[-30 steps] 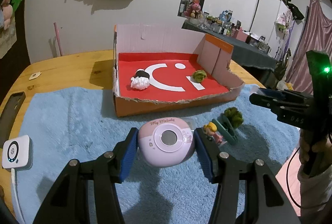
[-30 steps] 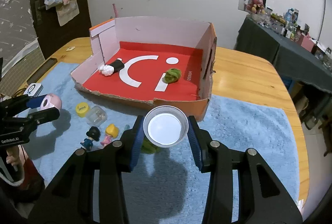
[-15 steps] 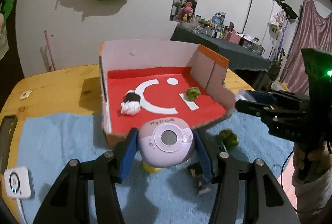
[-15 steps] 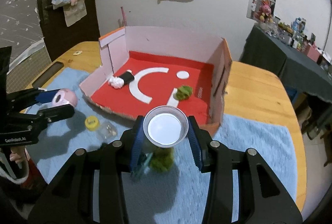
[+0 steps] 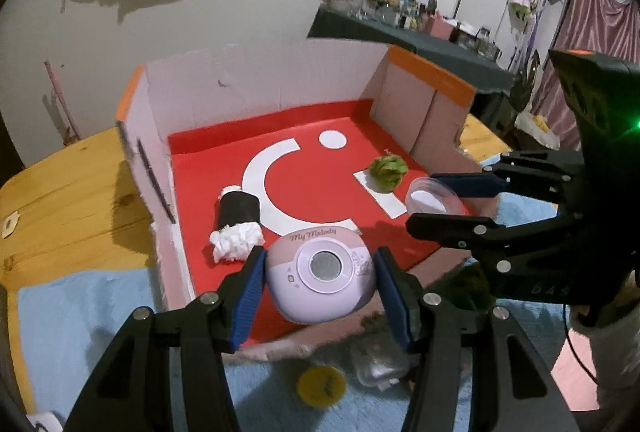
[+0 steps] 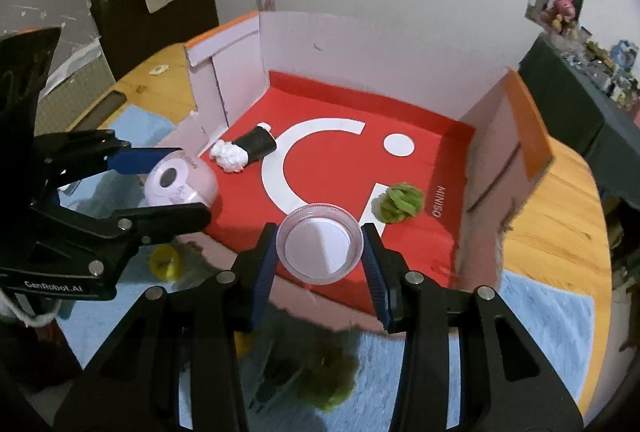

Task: Organize objects
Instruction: 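Carry the pink case and clear cup into the box and lower them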

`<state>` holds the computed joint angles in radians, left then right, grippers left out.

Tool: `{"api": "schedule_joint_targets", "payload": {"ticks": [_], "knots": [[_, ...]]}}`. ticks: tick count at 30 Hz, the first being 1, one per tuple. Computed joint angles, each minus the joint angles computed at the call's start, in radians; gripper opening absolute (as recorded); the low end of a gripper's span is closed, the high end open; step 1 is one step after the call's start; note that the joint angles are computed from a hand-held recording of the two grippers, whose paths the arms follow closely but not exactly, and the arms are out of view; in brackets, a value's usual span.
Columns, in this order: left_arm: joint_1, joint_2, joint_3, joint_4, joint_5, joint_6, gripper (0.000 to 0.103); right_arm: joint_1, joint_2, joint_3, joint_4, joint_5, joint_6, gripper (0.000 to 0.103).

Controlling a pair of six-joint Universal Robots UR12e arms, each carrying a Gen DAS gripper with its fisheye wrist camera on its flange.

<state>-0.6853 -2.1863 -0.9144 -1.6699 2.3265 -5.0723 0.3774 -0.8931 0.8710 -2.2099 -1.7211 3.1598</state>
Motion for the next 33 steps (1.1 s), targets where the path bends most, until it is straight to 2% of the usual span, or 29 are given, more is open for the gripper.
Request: {"api": "schedule_joint_targets", "payload": {"ticks": [4, 13, 19, 33], "knots": [[0.017, 0.030, -0.067, 0.102, -0.047, 0.080, 0.056, -0.013, 0.027, -0.051, 0.084, 0.026, -0.001, 0.039], [0.042, 0.056, -0.134, 0.211, -0.133, 0.185, 0.056, -0.026, 0.059, -0.121, 0.229, 0.055, -0.013, 0.039], [0.047, 0.058, -0.138, 0.213, -0.156, 0.213, 0.056, -0.033, 0.072, -0.148, 0.289, 0.069, -0.006, 0.039], [0.055, 0.070, -0.154, 0.240, -0.198, 0.254, 0.057, -0.030, 0.082, -0.168, 0.316, 0.051, -0.022, 0.040]]}}
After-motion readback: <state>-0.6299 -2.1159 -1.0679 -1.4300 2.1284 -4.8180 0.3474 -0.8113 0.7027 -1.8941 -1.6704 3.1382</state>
